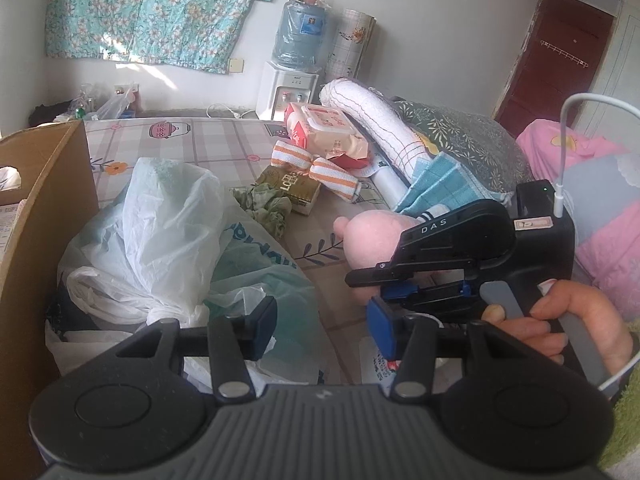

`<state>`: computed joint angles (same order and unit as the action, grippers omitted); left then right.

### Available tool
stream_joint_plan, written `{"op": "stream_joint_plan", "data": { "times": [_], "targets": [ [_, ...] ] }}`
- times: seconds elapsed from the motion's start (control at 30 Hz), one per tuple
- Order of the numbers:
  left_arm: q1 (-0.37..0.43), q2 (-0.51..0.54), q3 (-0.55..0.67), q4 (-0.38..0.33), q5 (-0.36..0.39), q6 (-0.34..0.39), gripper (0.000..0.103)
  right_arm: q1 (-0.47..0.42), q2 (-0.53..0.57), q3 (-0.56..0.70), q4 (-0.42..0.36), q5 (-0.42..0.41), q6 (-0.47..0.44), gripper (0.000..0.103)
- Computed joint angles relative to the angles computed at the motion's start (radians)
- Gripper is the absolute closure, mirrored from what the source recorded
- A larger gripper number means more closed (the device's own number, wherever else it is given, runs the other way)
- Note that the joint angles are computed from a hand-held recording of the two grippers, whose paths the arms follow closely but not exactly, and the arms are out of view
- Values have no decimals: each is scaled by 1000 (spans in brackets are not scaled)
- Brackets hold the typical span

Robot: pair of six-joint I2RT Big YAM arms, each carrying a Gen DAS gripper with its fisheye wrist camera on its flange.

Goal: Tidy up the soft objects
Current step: 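Close the right gripper on the pink plush toy and lift it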

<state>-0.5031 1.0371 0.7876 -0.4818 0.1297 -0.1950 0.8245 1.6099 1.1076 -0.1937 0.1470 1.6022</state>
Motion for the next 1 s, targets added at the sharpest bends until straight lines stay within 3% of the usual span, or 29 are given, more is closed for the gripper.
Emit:
{"op": "stream_joint_plan", "data": {
  "times": [0.2,0.37,0.47,0.53,0.73,1.0],
  "targets": [
    [21,-15,-8,-3,7,-10,53,40,-58,-37,158,57,-5,94],
    [24,-24,-11,-2,11,-8,53,56,-93,-118,480,73,95,94],
    [21,-28,-11,-2,9,-9,53,45,-80,-125,578,94,131,94],
    [20,-27,-9,-3,12,-10,53,31,-74,-160,637,115,210,94],
    [10,-19,4,8,-4,3,53,0,-111,-223,514,204,296,87],
    [-26,49,48,39,-12,10,51,-30,-195,-256,389,281,187,83]
  ]
}}
